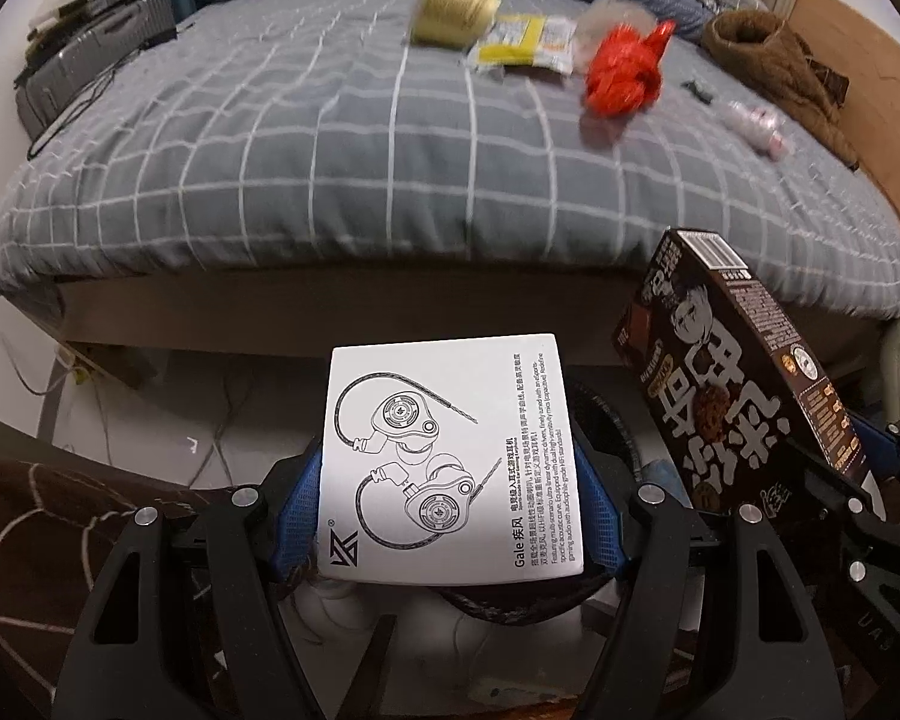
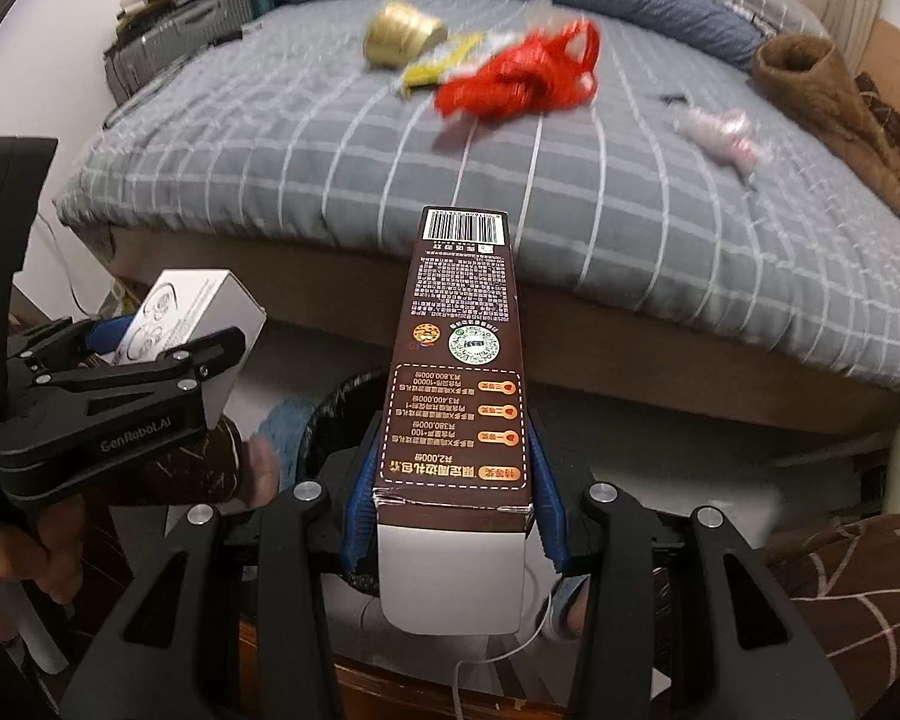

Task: Collect trash
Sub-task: 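Carry the white box and brown box with both tools down toward the floor bin, then open right tool to drop brown box while left tool drops white box into bin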

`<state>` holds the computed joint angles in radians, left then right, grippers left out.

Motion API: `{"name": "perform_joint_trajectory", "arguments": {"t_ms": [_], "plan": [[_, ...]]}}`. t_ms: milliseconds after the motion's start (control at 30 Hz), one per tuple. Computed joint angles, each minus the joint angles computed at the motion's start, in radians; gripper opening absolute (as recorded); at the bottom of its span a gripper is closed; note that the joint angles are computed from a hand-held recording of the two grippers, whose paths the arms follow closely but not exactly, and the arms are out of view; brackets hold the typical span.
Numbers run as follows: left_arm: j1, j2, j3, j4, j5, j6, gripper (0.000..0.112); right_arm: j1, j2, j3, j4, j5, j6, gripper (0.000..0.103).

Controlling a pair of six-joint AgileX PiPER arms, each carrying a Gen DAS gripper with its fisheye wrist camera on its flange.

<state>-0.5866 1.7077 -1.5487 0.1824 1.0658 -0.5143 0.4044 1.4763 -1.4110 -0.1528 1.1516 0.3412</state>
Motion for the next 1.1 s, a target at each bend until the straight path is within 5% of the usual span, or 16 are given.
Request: {"name": "perform_joint_trajectory", "arguments": {"t_ms": [900,1000,1100], "plan": [[0.146,0.146,0.128,-0.105,-0.113,0.102,0.069,0.015,0.333,0.018,0.110,-0.109,-0.036,0.044],[0.134,0.155,0.110,-0.101,-0.103,0.090,0.069,0.020,0.314,0.029,0.092,-0.139,-0.019,0.073],[0.126,0.157,0.095,-0.099,-0.094,0.087,0.069,0.012,0.289,0.042,0.048,-0.150,-0.005,0.082]]}}
